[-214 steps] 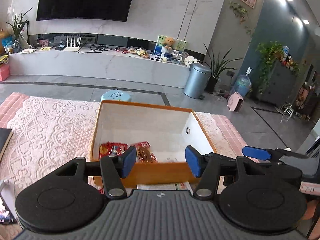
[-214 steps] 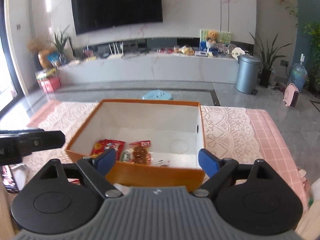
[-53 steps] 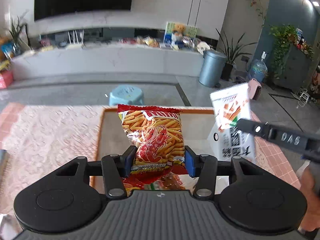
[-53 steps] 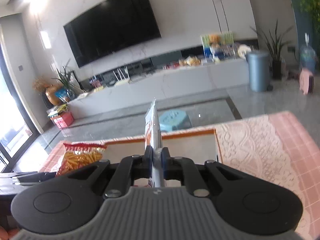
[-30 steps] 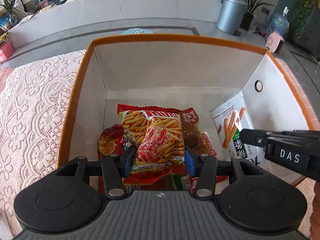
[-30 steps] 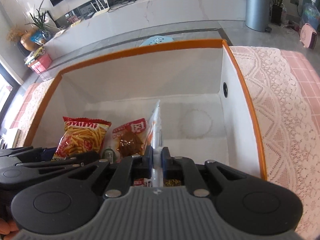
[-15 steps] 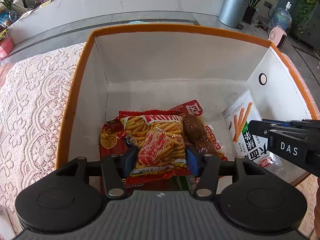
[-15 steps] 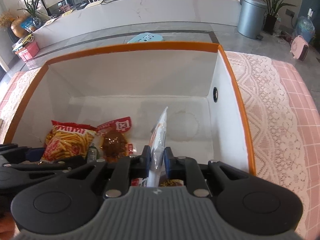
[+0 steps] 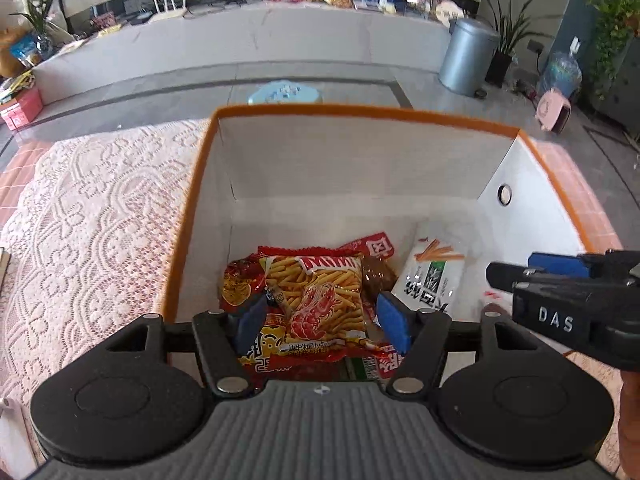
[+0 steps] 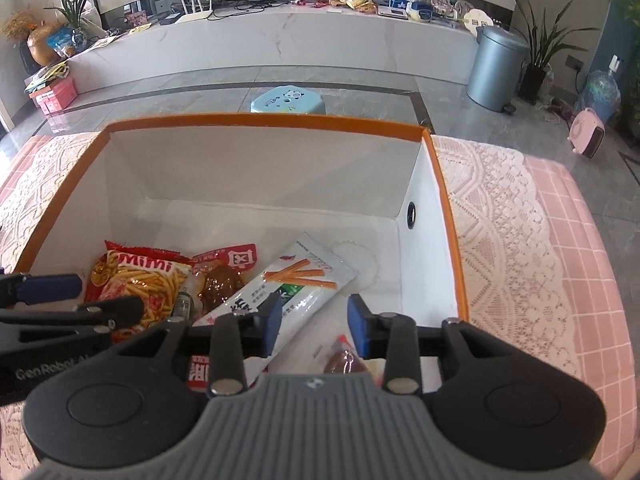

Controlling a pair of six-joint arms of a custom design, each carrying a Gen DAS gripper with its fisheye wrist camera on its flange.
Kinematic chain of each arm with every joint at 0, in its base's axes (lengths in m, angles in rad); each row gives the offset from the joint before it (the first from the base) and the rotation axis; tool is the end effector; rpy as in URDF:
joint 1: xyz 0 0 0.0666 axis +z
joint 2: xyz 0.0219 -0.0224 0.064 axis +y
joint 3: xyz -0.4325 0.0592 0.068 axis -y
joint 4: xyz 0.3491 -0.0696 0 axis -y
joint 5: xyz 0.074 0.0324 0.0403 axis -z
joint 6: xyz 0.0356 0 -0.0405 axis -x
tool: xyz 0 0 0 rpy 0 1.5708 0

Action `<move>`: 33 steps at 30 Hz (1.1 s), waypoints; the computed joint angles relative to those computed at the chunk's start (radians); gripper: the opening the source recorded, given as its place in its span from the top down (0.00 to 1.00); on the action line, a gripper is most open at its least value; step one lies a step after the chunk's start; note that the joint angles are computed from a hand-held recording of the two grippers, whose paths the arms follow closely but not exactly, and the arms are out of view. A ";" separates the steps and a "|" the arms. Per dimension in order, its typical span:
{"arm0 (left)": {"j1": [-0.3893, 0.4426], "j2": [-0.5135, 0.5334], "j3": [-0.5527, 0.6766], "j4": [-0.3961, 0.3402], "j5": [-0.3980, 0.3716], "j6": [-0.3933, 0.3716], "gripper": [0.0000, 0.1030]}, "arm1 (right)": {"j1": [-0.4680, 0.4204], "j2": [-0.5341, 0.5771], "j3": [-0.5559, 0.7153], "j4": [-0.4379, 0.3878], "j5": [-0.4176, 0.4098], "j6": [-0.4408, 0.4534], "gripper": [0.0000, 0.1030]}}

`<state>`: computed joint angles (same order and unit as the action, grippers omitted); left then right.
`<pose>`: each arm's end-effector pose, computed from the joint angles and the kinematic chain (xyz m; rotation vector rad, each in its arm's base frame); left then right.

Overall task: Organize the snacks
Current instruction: 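Withdraw both tools from the box back to the remaining snacks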

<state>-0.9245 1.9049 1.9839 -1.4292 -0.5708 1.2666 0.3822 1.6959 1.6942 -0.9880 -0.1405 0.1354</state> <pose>0.3755 -0.4665 0.4430 -0.5127 2.4842 0.0907 0.5107 0.2102 0.4592 -0.7096 2.4693 0.2739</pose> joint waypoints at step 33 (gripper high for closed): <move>-0.316 -0.064 -0.042 0.034 -0.250 0.136 0.23 | -0.154 -0.592 -0.563 0.262 -0.169 0.053 0.21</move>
<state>-1.2408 1.8412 1.9414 -1.3952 -0.8213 1.4026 0.2279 1.1040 1.1312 -0.7258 -0.3092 0.1886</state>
